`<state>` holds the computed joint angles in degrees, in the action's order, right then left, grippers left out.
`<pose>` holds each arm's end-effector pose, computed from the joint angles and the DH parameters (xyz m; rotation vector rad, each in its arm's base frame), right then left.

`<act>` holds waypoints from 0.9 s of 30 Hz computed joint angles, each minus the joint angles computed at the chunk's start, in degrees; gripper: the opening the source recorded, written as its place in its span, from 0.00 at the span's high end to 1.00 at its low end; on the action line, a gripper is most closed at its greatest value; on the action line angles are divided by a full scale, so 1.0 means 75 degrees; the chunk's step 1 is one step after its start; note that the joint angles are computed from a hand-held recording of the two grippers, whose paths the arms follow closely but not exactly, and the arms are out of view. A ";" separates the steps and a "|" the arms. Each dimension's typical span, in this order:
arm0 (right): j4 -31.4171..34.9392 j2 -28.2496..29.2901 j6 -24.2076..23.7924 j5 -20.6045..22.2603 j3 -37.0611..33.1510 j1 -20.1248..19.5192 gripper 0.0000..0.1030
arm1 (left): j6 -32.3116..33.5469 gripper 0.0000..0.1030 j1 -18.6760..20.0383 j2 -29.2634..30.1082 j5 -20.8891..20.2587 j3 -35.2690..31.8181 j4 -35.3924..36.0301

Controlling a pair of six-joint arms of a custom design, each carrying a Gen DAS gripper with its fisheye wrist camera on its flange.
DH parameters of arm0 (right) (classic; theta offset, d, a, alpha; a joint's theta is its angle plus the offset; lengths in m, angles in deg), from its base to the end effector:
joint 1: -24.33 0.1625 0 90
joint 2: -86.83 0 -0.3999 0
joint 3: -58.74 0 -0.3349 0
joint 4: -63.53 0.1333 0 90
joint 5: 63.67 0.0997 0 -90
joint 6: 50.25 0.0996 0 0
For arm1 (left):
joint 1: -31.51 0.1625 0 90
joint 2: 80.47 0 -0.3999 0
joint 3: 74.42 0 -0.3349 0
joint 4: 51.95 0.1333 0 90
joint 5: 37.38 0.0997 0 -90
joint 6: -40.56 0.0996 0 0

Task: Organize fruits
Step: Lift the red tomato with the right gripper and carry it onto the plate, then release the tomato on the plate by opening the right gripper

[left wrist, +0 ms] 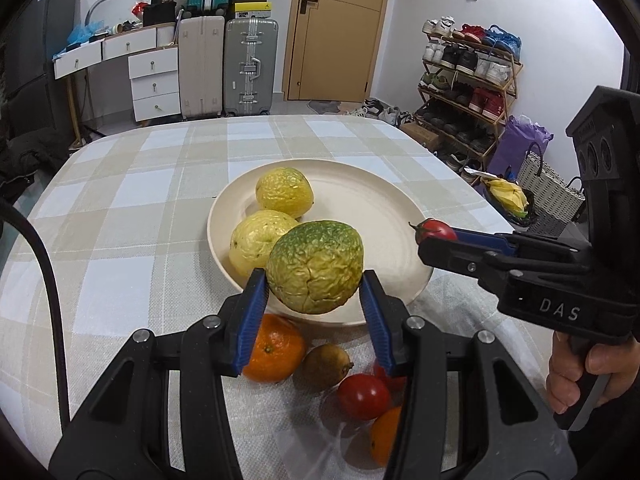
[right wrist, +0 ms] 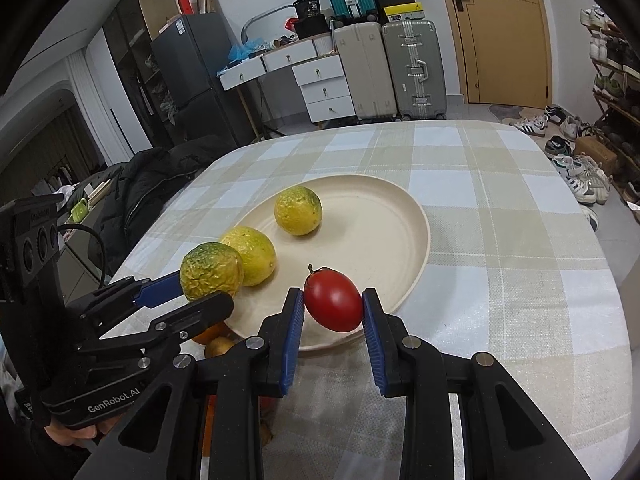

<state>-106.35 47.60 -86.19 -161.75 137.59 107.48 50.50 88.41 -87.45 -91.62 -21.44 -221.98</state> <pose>0.0341 -0.7167 0.1910 0.5961 -2.5694 0.8319 -0.2532 -0.7391 -0.0410 0.6879 2.4177 -0.9119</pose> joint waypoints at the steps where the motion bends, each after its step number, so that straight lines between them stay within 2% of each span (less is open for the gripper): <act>1: 0.0052 0.0023 0.0012 -0.0016 -0.0052 0.0003 0.70 | 0.0002 0.57 0.0009 0.0053 -0.0005 -0.0111 0.0083; 8: 0.0406 0.0249 0.0242 -0.0200 -0.0503 -0.0010 0.70 | 0.0063 0.57 0.0030 0.0464 0.0036 -0.0897 0.0632; 14: 0.0415 0.0332 0.0274 -0.0277 -0.0641 -0.0011 0.70 | 0.0143 0.57 0.0022 0.0649 0.0098 -0.1162 0.0828; 27: 0.0474 0.0521 0.0247 -0.0381 -0.0908 0.0008 0.70 | -0.0269 0.57 0.0131 0.1100 0.0330 -0.2317 0.1897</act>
<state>-102.80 51.51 -84.34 -164.61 130.78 107.54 48.48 89.39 -79.19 -89.15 -38.82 -207.75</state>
